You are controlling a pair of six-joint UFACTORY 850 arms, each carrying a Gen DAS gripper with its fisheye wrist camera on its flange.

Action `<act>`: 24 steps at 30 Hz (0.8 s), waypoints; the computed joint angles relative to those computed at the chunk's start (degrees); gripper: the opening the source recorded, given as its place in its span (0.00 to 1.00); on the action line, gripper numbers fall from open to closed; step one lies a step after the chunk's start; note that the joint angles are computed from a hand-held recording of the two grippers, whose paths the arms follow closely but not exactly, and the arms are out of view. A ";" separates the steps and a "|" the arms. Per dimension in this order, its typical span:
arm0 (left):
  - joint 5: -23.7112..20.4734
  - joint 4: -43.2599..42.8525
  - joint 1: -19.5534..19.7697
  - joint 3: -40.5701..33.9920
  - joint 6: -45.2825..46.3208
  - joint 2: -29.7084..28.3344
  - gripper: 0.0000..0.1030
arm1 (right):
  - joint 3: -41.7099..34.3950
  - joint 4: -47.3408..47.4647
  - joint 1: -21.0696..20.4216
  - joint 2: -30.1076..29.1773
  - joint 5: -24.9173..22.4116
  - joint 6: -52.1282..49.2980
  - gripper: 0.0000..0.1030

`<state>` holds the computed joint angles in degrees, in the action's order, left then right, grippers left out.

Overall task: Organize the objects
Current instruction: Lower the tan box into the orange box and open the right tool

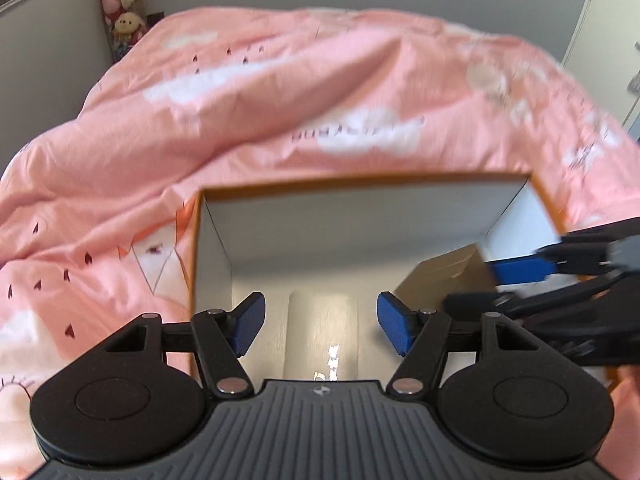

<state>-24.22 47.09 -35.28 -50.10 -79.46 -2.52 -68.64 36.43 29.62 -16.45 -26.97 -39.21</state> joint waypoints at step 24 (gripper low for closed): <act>10.84 -0.05 8.03 2.31 1.30 2.38 0.71 | -7.08 -12.88 8.59 -9.47 11.78 -27.12 0.48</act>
<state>-13.39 47.04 -27.26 -47.79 -78.17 -0.14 -75.72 23.54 38.21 -25.92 -15.18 -66.34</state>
